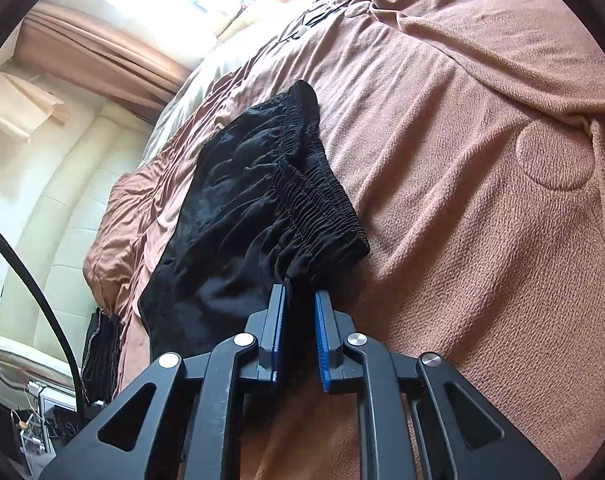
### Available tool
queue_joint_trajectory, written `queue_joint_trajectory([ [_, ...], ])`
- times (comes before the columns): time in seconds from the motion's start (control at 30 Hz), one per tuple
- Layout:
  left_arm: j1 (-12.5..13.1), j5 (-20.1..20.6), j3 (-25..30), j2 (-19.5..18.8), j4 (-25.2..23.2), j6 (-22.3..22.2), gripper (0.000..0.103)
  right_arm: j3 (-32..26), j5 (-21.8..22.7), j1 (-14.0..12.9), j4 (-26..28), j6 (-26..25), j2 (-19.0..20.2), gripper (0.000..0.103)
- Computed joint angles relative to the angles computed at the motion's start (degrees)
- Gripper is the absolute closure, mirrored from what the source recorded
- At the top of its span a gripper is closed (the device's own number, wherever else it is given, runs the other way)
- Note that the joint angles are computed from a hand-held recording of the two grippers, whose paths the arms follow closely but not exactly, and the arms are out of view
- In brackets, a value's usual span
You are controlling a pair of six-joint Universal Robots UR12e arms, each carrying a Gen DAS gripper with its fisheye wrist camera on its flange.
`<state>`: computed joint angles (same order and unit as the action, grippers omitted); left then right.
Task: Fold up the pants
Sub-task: 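Grasp the shorts hem with the left tool while the right tool grasps the waistband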
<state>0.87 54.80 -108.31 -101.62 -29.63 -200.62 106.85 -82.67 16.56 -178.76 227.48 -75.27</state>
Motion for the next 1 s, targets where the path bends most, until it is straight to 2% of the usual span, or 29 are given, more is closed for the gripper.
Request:
queue_joint_trajectory([
  [0.27, 0.66, 0.6, 3.06, 0.18, 3.57, -0.04, 0.1, -0.3, 0.13, -0.08, -2.71, -1.97, -0.69, 0.096],
  [0.63, 1.54, -0.68, 10.65, -2.81, 3.79, -1.26, 0.1, -3.43, 0.78, -0.38, -2.62, -1.55, 0.27, 0.096],
  [0.77, 1.75, -1.42, 14.38, -4.59, 2.43, -1.43, 0.1, -5.31, 0.61, -0.43, -1.69, -1.41, 1.1, 0.096],
  [1.0, 1.54, -0.12, 21.67, -8.67, -1.3, 0.06, 0.1, -9.92, 0.54, -0.71, 1.55, -1.96, 3.15, 0.096],
])
